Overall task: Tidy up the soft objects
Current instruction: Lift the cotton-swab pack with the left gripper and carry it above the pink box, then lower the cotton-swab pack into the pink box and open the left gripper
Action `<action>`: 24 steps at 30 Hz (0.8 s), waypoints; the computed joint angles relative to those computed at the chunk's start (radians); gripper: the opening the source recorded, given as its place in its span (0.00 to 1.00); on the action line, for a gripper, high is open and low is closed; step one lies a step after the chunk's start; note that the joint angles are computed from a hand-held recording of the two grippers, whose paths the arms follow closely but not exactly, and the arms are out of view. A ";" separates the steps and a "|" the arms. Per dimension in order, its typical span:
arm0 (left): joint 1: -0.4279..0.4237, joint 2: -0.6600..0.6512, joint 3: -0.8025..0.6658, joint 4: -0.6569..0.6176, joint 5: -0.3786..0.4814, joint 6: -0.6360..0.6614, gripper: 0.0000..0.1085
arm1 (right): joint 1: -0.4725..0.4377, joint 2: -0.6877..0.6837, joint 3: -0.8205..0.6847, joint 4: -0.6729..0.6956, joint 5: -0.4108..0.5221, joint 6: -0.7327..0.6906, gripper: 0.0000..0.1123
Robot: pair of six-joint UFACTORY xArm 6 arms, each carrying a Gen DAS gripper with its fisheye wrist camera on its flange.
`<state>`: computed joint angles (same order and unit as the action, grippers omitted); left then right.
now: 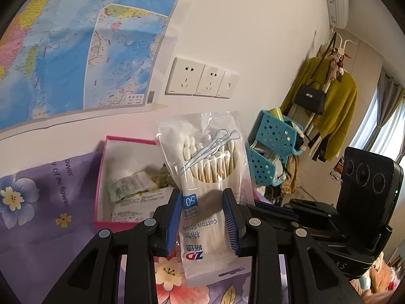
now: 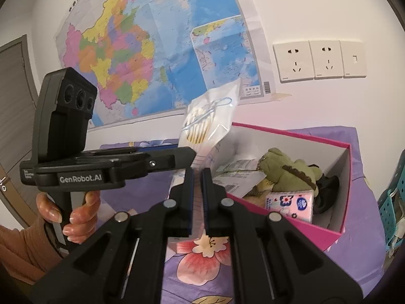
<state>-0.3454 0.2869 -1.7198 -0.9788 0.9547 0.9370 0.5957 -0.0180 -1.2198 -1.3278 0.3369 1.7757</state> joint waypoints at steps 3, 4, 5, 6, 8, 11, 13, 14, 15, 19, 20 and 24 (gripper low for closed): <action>-0.007 0.017 -0.022 0.004 -0.005 -0.013 0.29 | -0.013 -0.003 0.001 0.005 -0.007 -0.006 0.08; -0.009 0.025 -0.034 0.006 -0.003 -0.022 0.29 | -0.018 -0.003 0.001 0.010 -0.009 -0.011 0.08; -0.011 0.032 -0.042 0.008 -0.005 -0.025 0.29 | -0.021 -0.002 0.000 0.012 -0.010 -0.015 0.08; -0.012 0.038 -0.051 0.011 -0.005 -0.030 0.29 | -0.024 -0.002 0.000 0.014 -0.011 -0.016 0.08; -0.015 0.052 -0.068 0.012 -0.004 -0.039 0.29 | -0.031 0.000 0.000 0.016 -0.016 -0.017 0.08; -0.018 0.068 -0.089 0.017 -0.003 -0.054 0.29 | -0.042 0.004 -0.003 0.023 -0.025 -0.023 0.08; -0.020 0.083 -0.106 0.018 0.000 -0.065 0.29 | -0.048 0.007 -0.006 0.034 -0.026 -0.036 0.08; -0.021 0.091 -0.115 0.019 -0.001 -0.068 0.29 | -0.050 0.008 -0.007 0.038 -0.026 -0.039 0.08; -0.022 0.097 -0.123 0.021 0.000 -0.074 0.29 | -0.055 0.011 -0.009 0.047 -0.029 -0.050 0.08; -0.025 0.129 -0.167 0.022 0.007 -0.098 0.29 | -0.064 0.016 -0.015 0.059 -0.027 -0.062 0.08; -0.025 0.135 -0.175 0.022 0.008 -0.101 0.29 | -0.065 0.017 -0.017 0.058 -0.026 -0.060 0.08; -0.030 0.172 -0.225 0.030 0.016 -0.128 0.29 | -0.077 0.023 -0.023 0.062 -0.025 -0.061 0.08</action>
<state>-0.3752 0.4594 -1.9452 -0.9491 0.9709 0.8094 0.5187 0.0053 -1.2427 -1.2655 0.3119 1.7150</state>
